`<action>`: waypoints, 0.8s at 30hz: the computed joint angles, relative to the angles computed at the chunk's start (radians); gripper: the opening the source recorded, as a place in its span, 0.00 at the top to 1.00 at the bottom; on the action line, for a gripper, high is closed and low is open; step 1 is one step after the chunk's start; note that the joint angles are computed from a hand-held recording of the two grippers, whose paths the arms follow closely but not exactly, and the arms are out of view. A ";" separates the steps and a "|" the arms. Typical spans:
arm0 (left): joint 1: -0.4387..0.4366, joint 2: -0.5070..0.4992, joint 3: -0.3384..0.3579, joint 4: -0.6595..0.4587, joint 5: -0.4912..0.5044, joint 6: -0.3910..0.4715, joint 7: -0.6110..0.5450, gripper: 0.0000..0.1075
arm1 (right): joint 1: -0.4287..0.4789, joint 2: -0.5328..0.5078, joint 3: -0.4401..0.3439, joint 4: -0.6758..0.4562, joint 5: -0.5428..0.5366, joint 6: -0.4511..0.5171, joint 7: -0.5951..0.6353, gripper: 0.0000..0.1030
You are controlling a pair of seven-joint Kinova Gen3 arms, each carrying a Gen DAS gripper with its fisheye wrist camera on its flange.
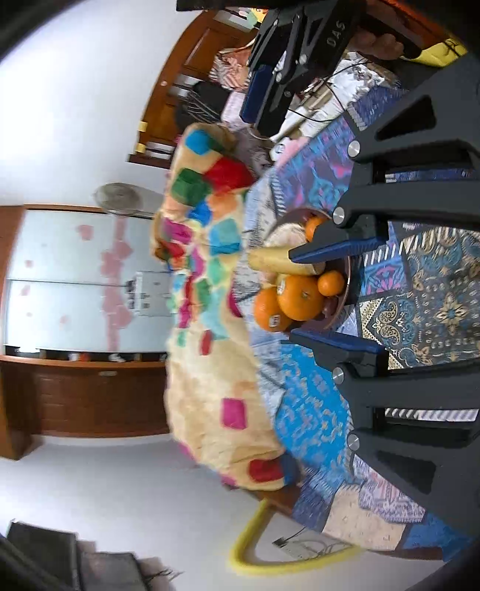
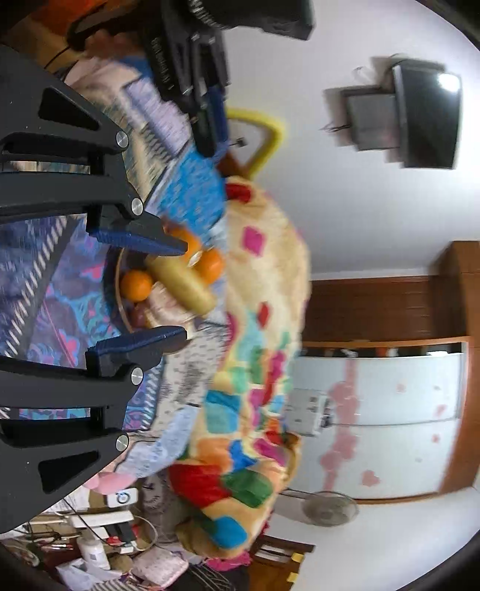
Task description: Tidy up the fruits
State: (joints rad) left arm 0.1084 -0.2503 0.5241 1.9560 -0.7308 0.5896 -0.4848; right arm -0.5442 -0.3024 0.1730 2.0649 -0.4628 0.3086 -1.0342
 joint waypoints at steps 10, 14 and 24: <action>-0.172 -0.308 0.232 0.040 -0.018 0.051 0.122 0.42 | 0.102 -0.277 -0.213 0.132 0.094 -0.145 -0.211 0.50; -0.207 -0.404 0.249 0.046 0.033 0.052 0.107 0.30 | 0.126 -0.334 -0.252 0.162 0.127 -0.173 -0.281 0.33; -0.270 -0.533 0.248 0.054 0.169 0.043 0.031 0.06 | 0.159 -0.394 -0.296 0.207 0.237 -0.208 -0.419 0.00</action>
